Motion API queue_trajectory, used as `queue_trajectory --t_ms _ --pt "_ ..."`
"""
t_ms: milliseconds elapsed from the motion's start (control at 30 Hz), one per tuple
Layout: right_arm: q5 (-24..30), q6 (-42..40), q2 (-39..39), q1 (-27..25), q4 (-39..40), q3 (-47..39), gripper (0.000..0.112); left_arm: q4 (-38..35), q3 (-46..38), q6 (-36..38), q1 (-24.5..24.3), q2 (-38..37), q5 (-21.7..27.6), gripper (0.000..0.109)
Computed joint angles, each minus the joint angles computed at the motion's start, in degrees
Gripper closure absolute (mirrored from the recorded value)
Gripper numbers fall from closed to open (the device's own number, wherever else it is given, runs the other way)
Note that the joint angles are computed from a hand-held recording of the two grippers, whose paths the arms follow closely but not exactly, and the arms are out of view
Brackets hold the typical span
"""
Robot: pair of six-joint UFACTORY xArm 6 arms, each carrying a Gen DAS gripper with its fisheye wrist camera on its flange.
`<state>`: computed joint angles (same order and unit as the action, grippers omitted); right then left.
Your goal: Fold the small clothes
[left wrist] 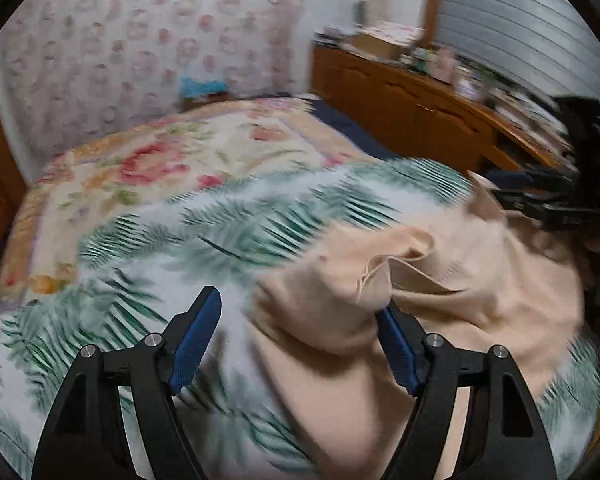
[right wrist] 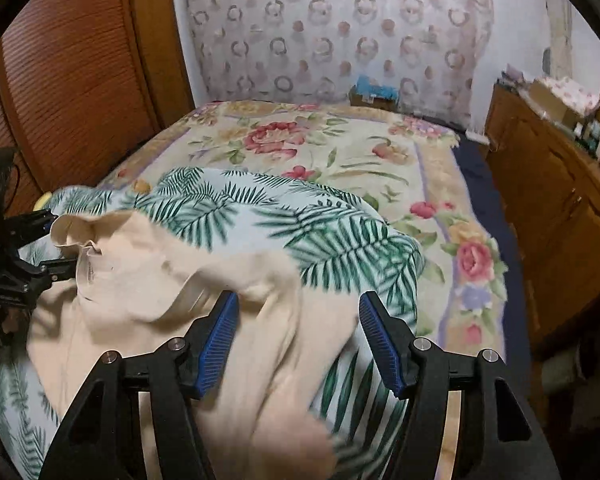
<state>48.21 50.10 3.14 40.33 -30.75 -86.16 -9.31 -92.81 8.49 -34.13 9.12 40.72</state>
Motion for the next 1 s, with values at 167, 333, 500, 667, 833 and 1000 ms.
queue_trajectory --t_ms 167,333,500,667,833,1000 --pt "7.83 6.69 2.27 -0.57 -9.09 -2.79 0.107 7.11 -3.21 -10.06 2.29 2.39 -0.43 0.032" --pt "8.26 12.32 -1.57 0.24 -10.84 0.72 0.106 5.43 0.87 -8.07 2.89 -1.10 -0.74 0.032" --pt "8.18 13.95 -4.60 3.60 -9.63 3.59 0.044 0.47 6.16 -3.23 1.59 -5.54 -0.32 0.032" --pt "6.08 17.41 -8.90 5.39 -8.03 8.01 0.041 -2.93 8.63 -0.59 0.62 -7.25 2.10 0.032" --pt "3.67 14.97 -8.85 5.10 -4.30 9.42 0.041 -6.25 8.30 0.21 0.78 -6.40 3.88 0.032" --pt "5.06 13.62 -7.15 3.69 -0.18 8.54 0.041 -14.15 6.21 1.49 1.69 -5.27 6.09 0.067"
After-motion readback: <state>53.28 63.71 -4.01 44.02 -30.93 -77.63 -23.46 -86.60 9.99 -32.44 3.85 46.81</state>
